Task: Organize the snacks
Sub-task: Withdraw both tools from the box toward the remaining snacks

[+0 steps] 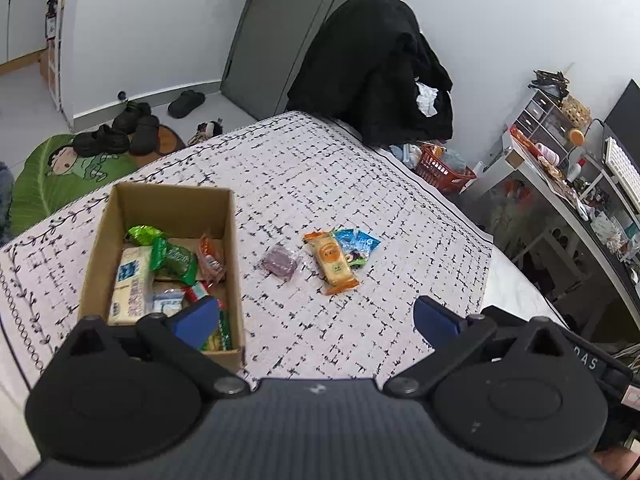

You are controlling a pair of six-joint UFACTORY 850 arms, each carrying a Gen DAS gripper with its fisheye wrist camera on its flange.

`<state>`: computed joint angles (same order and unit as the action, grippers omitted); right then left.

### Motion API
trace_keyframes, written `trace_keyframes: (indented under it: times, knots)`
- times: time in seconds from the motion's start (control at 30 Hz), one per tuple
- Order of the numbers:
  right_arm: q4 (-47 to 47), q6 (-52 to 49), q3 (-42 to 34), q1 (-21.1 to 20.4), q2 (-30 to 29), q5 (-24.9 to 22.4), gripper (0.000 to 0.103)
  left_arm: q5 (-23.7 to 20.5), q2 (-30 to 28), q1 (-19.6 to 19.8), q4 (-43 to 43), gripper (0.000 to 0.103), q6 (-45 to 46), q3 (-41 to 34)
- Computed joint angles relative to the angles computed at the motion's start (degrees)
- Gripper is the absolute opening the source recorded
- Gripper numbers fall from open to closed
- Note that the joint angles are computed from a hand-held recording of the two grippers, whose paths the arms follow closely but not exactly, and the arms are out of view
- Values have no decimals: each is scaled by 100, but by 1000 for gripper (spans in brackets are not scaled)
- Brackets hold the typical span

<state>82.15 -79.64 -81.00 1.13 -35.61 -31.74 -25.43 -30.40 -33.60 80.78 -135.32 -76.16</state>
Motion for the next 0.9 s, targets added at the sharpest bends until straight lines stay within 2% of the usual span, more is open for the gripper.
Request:
trace_keyframes:
  times: [0.07, 0.23, 0.43, 0.6, 0.7, 0.9]
  knots:
    - [4, -2, -92, -30, -113, -30, 102, -137, -119, -27, -69, 103, 69, -137]
    - [85, -107, -355, -99, -426, -239, 100, -98, -385, 10, 217, 102, -188, -405]
    - [-201, 321, -959, -127, -995, -523, 86, -148, -833, 91, -262, 97, 278, -956]
    - [-554, 710, -1502, -83, -1478, -730, 80, -418, -1235, 131, -745, 81, 694, -1480]
    - [-704, 1047, -1820, -85, -1760, -914, 76, -390, -1455, 198, -1098, 73, 1023, -1782]
    - [-1076, 1719, -2524, -69, -2288, -1273, 69, -478, -1955, 296, -1765, 66, 1697, -2454]
